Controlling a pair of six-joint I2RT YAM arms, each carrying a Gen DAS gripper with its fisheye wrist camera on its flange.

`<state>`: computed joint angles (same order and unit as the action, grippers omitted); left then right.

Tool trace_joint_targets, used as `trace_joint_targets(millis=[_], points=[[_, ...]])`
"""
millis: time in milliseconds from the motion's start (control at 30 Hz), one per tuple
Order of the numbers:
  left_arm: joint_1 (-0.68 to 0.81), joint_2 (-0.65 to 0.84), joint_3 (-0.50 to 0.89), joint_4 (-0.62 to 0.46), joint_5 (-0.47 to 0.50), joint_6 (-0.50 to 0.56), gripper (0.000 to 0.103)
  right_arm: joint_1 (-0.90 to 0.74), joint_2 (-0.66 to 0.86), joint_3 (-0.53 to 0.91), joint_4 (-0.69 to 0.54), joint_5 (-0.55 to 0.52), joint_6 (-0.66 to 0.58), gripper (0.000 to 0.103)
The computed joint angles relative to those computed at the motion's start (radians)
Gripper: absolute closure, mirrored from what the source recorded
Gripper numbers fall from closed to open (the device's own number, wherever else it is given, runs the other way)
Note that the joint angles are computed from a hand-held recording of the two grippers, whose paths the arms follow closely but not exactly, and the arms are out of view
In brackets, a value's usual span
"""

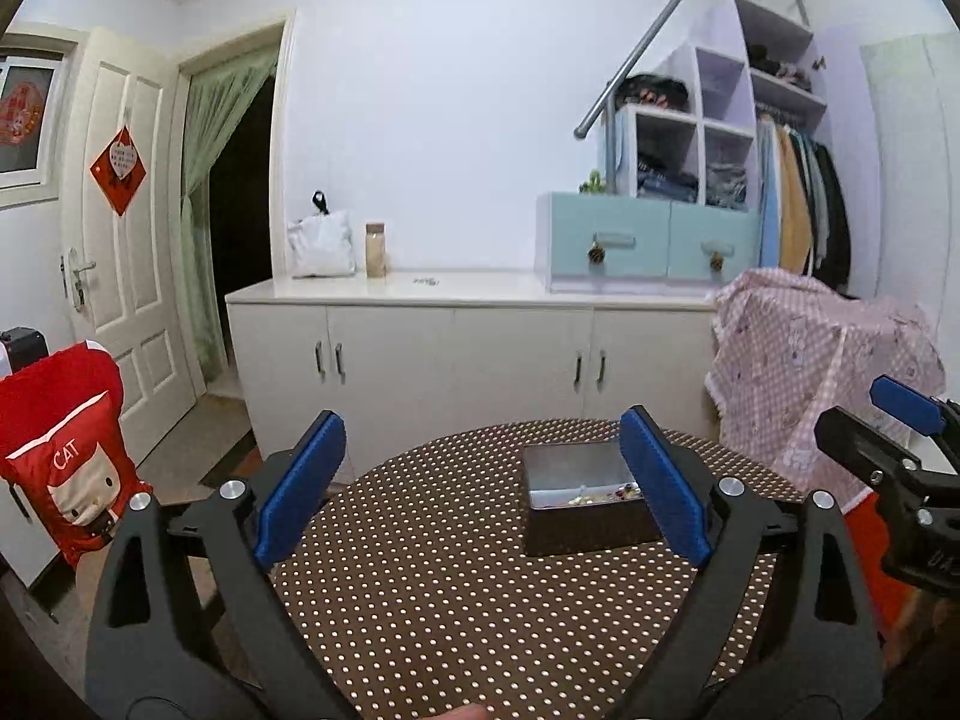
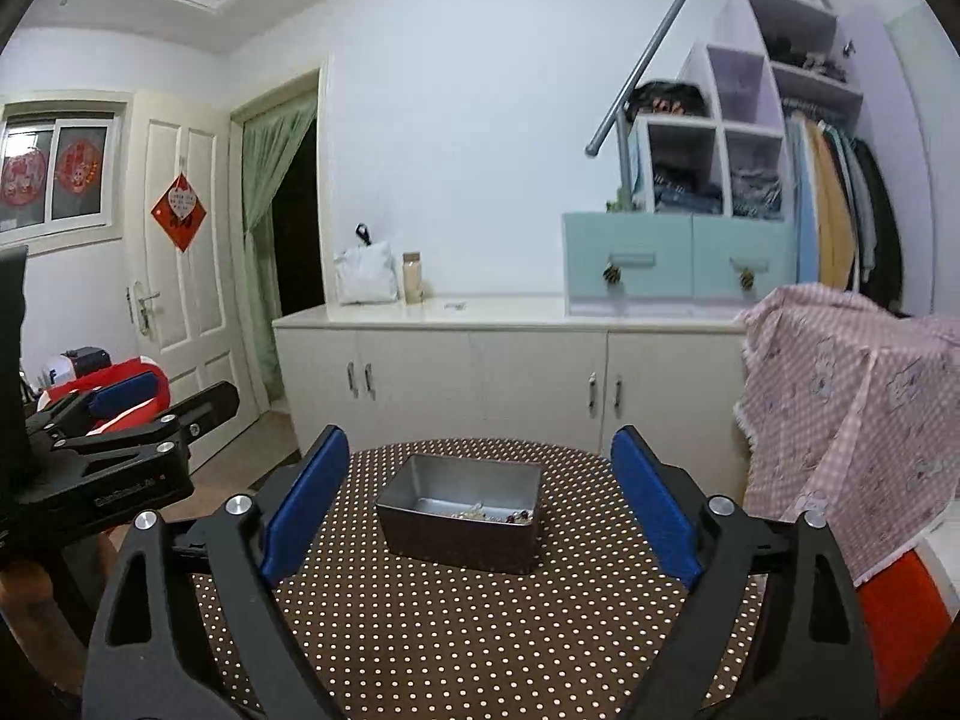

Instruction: Organize jewelry

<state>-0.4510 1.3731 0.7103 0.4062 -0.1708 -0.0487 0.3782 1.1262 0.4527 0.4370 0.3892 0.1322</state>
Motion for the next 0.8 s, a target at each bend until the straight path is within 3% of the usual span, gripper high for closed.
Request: trace_joint_targets(millis=[333,467,800], points=[[-0.076,-0.114,-0.201,0.225,-0.054,0.014,0.008,0.171,-0.114,-0.124,0.087,0.262,-0.064,0.008],[-0.099,-0.139,-0.244,0.301,-0.079,0.022,0.006,0.196,-0.128,-0.161,0.149,0.281,-0.092,0.008],[-0.133,-0.140,-0.266,0.350,-0.090,0.069,0.006,0.243,-0.137,-0.210,0.230,0.340,-0.111,0.008]])
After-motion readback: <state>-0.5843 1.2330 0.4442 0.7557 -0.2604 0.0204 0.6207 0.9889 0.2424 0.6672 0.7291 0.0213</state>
